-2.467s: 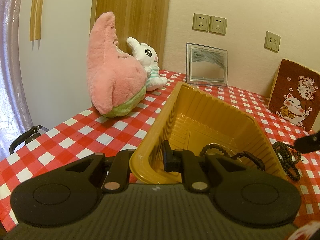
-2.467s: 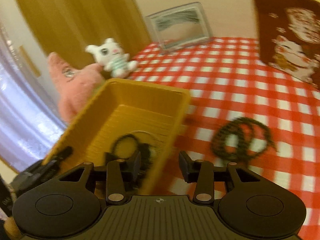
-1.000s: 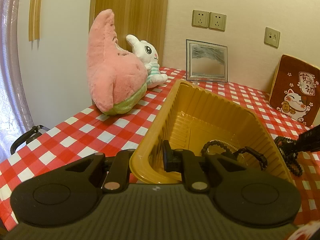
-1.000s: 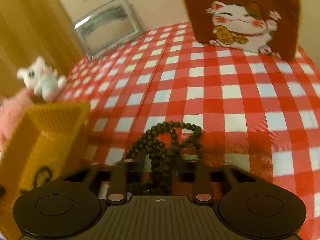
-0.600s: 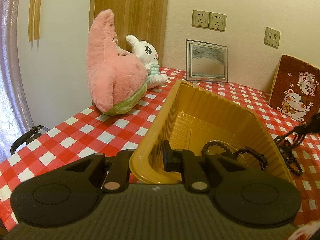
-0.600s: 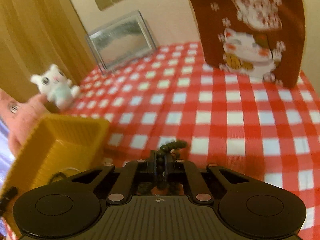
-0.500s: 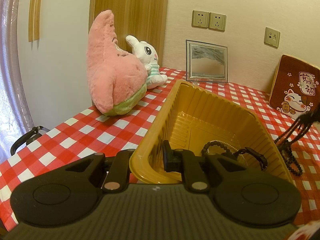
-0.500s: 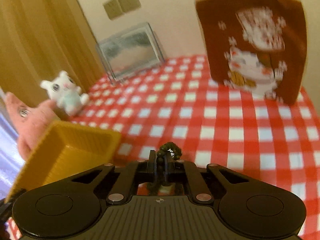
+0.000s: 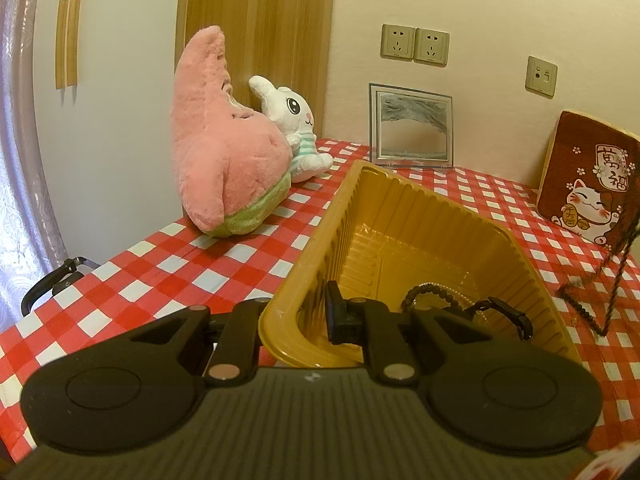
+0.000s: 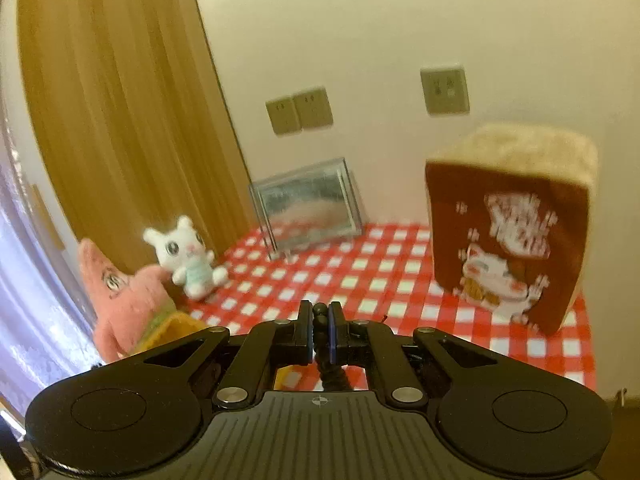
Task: Organize jewelry
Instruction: 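Lift the long bead necklace high, lower it into the tray and open the right gripper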
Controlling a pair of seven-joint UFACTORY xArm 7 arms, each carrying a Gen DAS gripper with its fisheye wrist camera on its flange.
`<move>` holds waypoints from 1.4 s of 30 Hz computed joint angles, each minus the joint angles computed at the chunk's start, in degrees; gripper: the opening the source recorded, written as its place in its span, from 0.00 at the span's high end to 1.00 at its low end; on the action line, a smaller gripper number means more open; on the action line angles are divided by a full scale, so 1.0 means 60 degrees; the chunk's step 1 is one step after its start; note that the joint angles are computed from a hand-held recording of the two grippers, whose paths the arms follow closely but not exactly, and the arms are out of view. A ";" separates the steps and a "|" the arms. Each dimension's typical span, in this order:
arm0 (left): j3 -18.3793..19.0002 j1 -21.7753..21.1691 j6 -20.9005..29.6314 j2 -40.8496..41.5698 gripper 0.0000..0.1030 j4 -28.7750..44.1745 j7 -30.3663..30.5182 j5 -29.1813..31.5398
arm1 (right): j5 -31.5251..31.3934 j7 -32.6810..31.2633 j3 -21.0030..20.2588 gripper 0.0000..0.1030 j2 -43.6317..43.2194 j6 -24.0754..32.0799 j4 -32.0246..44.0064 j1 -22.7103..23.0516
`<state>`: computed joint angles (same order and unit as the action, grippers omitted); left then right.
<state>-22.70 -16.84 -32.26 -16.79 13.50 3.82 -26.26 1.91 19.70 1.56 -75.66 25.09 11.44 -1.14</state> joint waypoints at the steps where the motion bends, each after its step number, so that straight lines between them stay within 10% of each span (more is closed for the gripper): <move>1: 0.0002 -0.0003 0.0000 0.0000 0.88 0.0000 0.0002 -0.0002 | -0.0037 -0.0020 0.0005 0.93 -0.0121 0.0128 0.0112 -0.0034; 20: 0.0148 -0.0051 -0.0092 -0.0009 0.88 -0.0022 -0.0127 0.0270 | -0.0291 -0.0990 0.0178 0.93 0.0197 0.1839 0.2858 0.0273; 42: 0.0202 -0.0112 -0.0157 -0.0102 0.88 -0.0091 -0.0385 0.0378 | 0.1436 -0.0242 0.0431 0.93 0.5793 -0.3148 0.3446 0.4022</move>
<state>-21.49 -17.51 -33.20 -17.40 12.96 1.50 -23.99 10.52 18.24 4.14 -40.90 6.20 32.12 22.99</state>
